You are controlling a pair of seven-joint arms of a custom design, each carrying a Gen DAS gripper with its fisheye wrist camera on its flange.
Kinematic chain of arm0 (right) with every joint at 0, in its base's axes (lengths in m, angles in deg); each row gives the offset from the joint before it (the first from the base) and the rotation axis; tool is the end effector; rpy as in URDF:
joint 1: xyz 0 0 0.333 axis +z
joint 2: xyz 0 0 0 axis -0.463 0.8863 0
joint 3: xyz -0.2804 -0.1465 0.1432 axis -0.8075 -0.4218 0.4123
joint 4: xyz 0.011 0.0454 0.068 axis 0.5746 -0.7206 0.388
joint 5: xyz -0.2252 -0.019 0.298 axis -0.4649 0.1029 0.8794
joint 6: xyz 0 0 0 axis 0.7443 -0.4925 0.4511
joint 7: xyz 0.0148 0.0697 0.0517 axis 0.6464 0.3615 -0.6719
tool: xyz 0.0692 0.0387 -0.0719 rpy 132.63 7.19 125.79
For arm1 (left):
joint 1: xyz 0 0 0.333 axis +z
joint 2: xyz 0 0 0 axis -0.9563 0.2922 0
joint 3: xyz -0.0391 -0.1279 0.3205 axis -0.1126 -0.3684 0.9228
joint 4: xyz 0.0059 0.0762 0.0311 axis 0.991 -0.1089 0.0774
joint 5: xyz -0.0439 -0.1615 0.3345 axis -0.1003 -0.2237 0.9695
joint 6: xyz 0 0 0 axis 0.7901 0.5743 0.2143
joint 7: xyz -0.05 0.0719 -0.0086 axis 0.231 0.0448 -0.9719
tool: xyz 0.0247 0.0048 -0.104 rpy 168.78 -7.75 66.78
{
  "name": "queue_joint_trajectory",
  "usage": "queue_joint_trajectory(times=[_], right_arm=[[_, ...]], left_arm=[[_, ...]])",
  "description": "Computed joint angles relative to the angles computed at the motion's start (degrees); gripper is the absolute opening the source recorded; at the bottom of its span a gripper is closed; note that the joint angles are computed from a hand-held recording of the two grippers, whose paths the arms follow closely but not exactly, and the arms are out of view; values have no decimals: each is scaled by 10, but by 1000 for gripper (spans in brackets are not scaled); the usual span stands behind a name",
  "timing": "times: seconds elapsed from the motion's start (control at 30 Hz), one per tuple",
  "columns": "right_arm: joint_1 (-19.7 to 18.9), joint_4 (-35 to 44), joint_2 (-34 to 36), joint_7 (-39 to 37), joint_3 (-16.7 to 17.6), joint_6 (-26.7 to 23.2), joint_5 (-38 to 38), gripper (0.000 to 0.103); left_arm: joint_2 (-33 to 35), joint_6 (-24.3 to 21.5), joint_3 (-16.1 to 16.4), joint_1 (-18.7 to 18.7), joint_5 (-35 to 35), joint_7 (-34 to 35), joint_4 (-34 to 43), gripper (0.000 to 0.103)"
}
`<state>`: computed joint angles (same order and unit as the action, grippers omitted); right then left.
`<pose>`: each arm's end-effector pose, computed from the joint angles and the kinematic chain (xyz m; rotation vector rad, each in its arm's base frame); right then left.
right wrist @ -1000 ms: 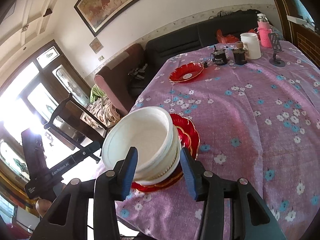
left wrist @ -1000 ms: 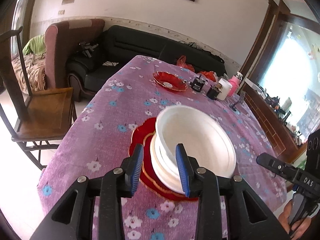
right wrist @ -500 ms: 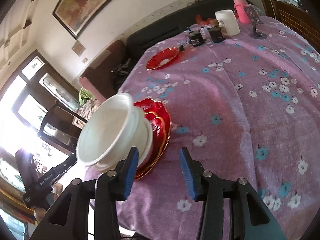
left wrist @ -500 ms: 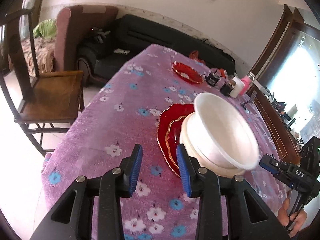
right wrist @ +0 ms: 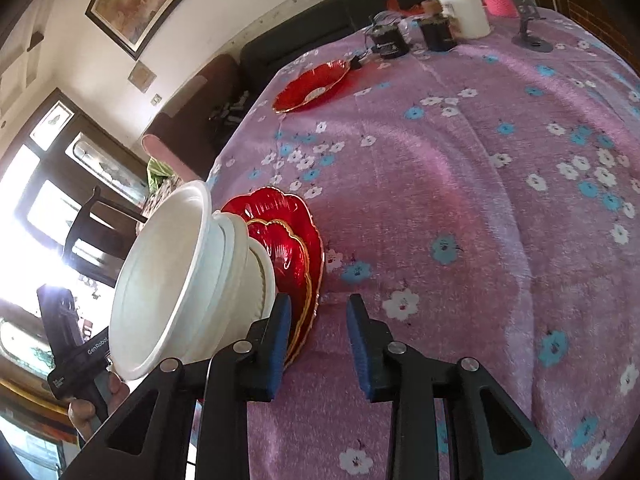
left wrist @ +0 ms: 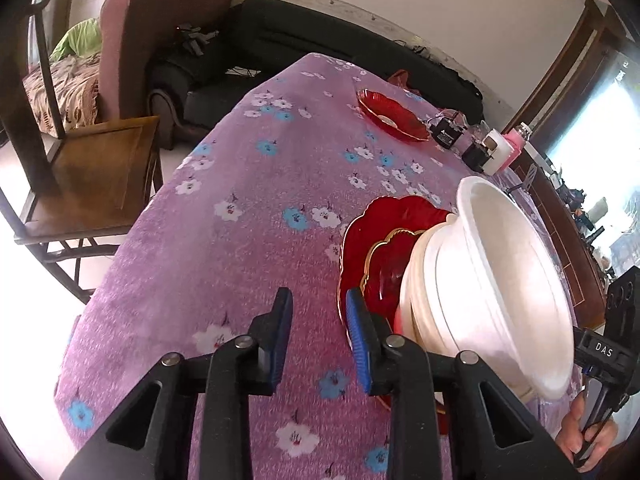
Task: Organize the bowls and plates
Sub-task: 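Grasp the red plate stack rim with both grippers and lift it, then carry the whole plate and bowl stack across the table with both grippers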
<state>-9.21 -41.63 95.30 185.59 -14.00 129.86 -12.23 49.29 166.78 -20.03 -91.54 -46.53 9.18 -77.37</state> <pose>0.6630 0.3333 0.4889 -1.4974 1.8221 -0.0616 0.6655 -0.3092 0.5216 -1.9753 1.9843 -1.0493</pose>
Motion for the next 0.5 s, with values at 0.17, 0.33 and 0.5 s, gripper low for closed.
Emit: queue_joint_trajectory(times=[0.17, 0.33, 0.5], right_arm=[[-7, 39, 27, -21, 13, -29, 12, 20], [-9, 63, 44, -36, 17, -56, 31, 11], [-1, 71, 52, -35, 9, -54, 36, 10]], left_arm=[[25, -18, -12, 7, -18, 16, 31, 20], [39, -27, -11, 4, -21, 21, 49, 18], [51, -31, -13, -3, -26, 35, 62, 8]])
